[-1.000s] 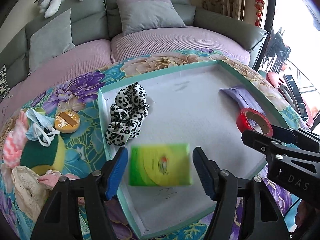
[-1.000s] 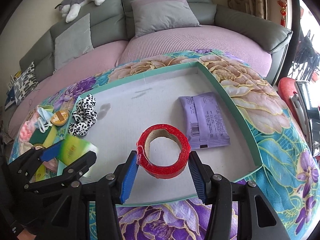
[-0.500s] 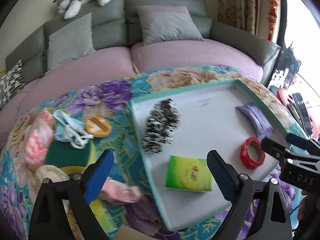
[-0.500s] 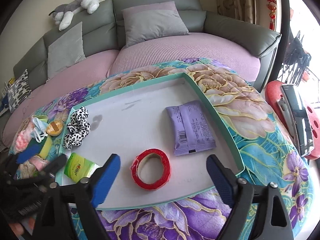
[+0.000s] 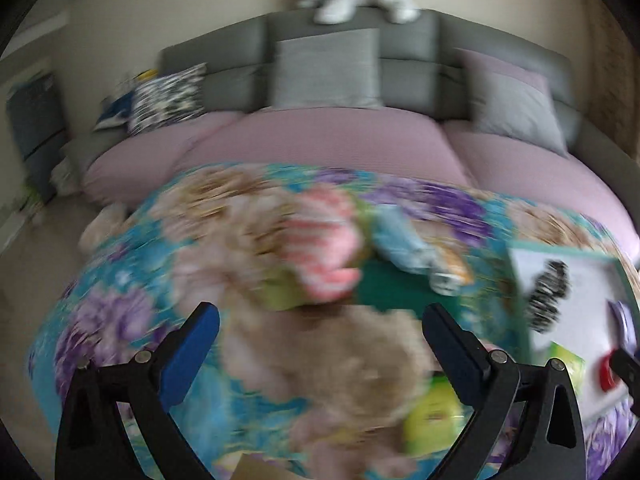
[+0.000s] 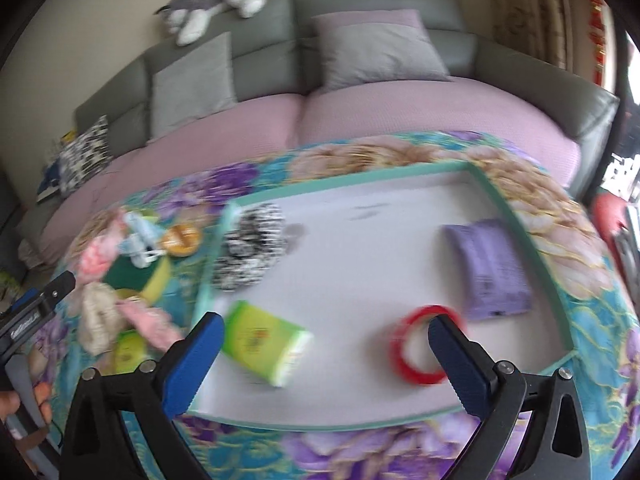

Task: Organize soft objects
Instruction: 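Move both tools back toward the pile of soft items, then grasp the cream lace fabric with the left tool while the right tool grasps the pink lace fabric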

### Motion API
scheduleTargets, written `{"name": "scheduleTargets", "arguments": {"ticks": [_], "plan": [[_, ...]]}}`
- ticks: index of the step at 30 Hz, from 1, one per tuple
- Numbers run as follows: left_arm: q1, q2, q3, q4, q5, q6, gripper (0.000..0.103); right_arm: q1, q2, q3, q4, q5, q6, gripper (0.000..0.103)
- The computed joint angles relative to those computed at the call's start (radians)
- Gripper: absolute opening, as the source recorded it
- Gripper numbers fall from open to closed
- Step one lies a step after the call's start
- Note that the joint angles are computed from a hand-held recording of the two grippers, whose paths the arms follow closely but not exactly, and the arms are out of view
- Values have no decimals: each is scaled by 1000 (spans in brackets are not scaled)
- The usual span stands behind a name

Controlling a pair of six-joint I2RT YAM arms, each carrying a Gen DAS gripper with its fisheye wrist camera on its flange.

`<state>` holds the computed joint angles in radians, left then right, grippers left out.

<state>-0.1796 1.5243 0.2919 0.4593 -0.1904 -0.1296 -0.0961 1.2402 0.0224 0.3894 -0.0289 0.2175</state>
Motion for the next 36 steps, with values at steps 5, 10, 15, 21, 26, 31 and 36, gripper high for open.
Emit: {"name": "scheduleTargets", "arguments": {"ticks": [5, 10, 15, 21, 26, 31, 36], "plan": [[202, -4, -9, 3, 111, 40, 101, 223, 89, 39, 47, 79, 107, 103], [273, 17, -23, 43, 145, 61, 101, 372, 198, 90, 96, 112, 191, 103], [330, 55, -12, 44, 223, 80, 101, 486, 321, 165, 122, 141, 257, 103], [271, 151, 21, 56, 314, 94, 101, 540, 397, 219, 107, 175, 287, 103], [204, 280, 80, 71, 351, 76, 101, 530, 425, 234, 103, 174, 287, 103], [185, 375, 135, 56, 352, 55, 101, 503, 465, 229, 180, 145, 273, 103], [176, 409, 155, 38, 360, 64, 89, 515, 510, 256, 203, 138, 244, 99]]}}
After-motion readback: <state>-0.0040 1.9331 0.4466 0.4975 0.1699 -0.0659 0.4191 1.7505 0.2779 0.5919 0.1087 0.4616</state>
